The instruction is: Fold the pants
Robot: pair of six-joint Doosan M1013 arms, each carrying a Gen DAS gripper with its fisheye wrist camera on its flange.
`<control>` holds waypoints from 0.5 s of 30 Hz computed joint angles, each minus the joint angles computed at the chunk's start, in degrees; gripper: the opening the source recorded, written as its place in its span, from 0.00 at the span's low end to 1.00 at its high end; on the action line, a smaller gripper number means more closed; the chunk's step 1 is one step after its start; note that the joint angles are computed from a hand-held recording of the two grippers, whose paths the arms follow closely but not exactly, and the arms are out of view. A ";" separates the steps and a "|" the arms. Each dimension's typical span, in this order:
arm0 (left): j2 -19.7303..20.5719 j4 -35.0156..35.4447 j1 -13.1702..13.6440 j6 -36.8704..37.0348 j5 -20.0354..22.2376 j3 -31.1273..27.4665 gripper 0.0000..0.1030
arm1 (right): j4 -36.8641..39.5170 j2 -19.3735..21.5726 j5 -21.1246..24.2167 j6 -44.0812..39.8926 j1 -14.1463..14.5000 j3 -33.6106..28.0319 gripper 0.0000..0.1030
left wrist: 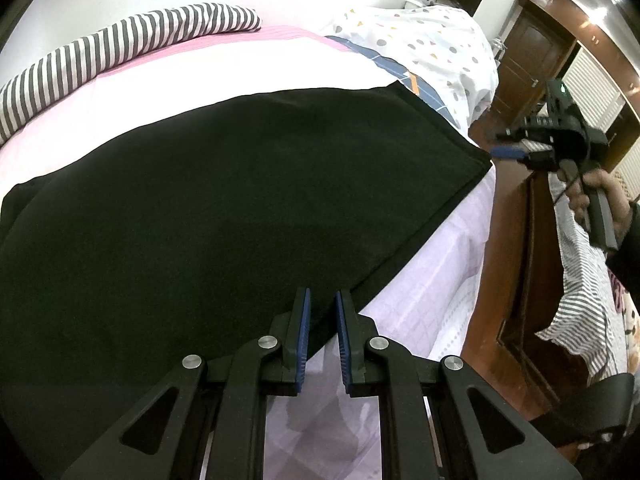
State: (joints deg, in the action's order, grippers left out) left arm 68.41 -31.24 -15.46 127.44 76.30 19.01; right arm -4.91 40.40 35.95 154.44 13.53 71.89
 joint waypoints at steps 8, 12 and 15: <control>-0.75 0.89 -0.29 0.49 -1.20 1.34 0.13 | -0.70 0.45 -0.32 2.90 0.46 0.63 0.24; -1.70 0.72 -0.64 1.93 -1.77 3.16 0.13 | -4.91 2.05 5.05 3.81 1.21 -3.03 0.07; -3.37 0.32 -0.87 5.08 -3.26 6.54 0.13 | -9.20 2.63 9.00 5.20 2.31 -4.94 0.06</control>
